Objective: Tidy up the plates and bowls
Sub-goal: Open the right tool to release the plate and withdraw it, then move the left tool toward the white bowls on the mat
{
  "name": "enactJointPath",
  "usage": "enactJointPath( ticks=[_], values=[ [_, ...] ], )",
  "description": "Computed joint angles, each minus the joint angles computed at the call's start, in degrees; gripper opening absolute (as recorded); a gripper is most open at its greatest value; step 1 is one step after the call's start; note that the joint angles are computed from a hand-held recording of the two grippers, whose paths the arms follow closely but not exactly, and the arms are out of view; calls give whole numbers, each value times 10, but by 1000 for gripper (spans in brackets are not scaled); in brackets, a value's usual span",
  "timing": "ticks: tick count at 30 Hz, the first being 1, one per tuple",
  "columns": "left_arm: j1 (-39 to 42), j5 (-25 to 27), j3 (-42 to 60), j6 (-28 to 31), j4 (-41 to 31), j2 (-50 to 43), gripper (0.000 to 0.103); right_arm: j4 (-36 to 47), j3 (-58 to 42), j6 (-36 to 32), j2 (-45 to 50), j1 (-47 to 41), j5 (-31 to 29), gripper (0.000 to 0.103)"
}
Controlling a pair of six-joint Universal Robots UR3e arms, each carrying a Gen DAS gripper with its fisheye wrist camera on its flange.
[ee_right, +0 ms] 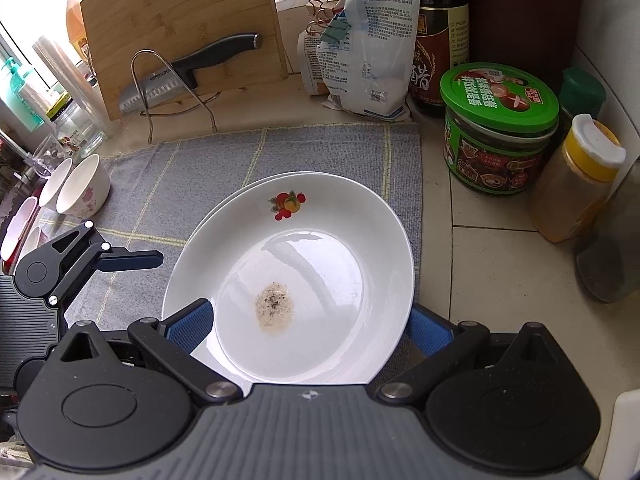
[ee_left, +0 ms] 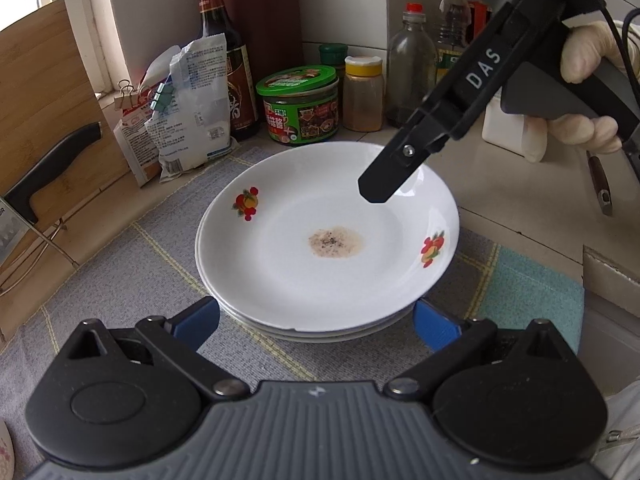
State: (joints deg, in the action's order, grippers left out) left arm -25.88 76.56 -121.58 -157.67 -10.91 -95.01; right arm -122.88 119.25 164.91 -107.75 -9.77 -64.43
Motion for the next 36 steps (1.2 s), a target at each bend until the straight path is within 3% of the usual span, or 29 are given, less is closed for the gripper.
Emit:
enactJointPath(
  ticks=[8,15,28,36],
  values=[
    [2,3,-24,-35,35,25,102,-29,26,-16,-53,6,9,103],
    [5,26,-75,-85,86,67,102,-127,66,12,-70,66,-47,103],
    [-25,147,-133,-212,103,138,102,-284,116,58,-43,184,-127,103],
    [-65,231,-138,-262,39,172,102,-316,116,50,-20,197,-99,103]
  ],
)
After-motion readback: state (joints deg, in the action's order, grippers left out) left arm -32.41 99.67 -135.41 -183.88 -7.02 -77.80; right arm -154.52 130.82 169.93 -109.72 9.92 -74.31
